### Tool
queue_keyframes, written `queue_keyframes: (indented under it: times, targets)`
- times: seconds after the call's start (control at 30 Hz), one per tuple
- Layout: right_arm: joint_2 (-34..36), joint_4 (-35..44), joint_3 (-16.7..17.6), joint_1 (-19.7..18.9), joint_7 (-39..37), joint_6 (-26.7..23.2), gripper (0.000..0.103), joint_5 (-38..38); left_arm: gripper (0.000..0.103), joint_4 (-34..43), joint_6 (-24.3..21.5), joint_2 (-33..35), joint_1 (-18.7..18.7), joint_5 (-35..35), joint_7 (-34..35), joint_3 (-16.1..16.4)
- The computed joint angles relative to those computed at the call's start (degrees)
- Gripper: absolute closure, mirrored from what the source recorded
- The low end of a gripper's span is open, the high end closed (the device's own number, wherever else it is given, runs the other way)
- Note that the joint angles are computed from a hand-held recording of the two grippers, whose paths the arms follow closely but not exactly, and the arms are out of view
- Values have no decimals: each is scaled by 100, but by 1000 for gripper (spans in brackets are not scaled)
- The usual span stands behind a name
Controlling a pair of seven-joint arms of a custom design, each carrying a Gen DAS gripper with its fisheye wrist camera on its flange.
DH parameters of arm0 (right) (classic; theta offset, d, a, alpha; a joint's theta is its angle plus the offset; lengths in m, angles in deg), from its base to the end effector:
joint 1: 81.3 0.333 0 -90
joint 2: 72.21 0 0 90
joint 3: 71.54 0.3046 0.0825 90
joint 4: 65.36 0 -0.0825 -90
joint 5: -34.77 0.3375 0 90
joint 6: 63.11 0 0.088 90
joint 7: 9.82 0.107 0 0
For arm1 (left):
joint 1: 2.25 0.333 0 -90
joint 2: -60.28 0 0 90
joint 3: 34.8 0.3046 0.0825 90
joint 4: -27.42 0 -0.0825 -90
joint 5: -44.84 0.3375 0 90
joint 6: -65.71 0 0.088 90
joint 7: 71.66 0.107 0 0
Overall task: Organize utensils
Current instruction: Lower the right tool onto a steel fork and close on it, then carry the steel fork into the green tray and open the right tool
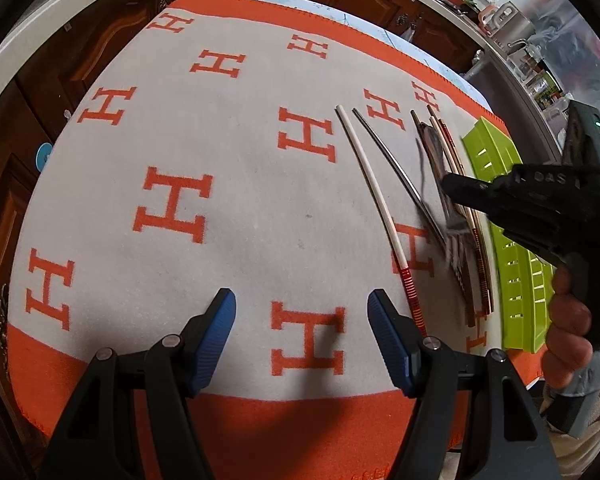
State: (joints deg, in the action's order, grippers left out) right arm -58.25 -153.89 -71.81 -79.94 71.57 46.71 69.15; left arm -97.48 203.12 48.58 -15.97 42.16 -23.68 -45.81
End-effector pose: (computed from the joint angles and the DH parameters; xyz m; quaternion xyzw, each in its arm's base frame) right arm 0.6036 0.0518 0.5334 -0.6759 0.6776 0.1408 0.2533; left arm 0.4395 -0.2090 0.5274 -0.7945 0.5706 -0.2038 0.0422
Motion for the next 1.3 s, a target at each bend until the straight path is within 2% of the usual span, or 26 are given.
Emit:
queue_keyframes:
  times: [0.23, 0.37, 0.5, 0.63, 0.73, 0.9, 1.13, 1.3]
  targets:
    - [-441, -216, -171, -288, -448, -415, 101, 204, 36, 485, -239, 272, -6, 264, 84, -76]
    - [-740, -306, -356, -461, -744, -458, 101, 94, 36, 1000, -285, 620, -52, 282, 348, -121]
    - [-934, -309, -537, -612, -928, -162, 101, -372, 36, 1680, -339, 1112, -72, 307, 596, -180]
    - [-1000, -353, -649, -708, -1067, 274, 101, -1153, 38, 2387, -431, 1651, -82, 318, 759, -241]
    - [-926, -318, -697, -784, -1224, 314, 101, -1588, 46, 2942, -588, 2086, -30, 83, 990, -282]
    - [-880, -427, -711, -850, -1427, 276, 101, -1956, 68, 3625, -867, 2655, 90, -491, 1208, -381]
    - [-896, -481, -702, -924, -1522, 292, 97, -1646, 78, 4245, -961, 3228, 211, -1137, 1213, -532]
    - [-1105, -577, -695, -923, -1515, 386, 97, -1406, 80, 4861, -1292, 3711, 87, -998, 951, -513]
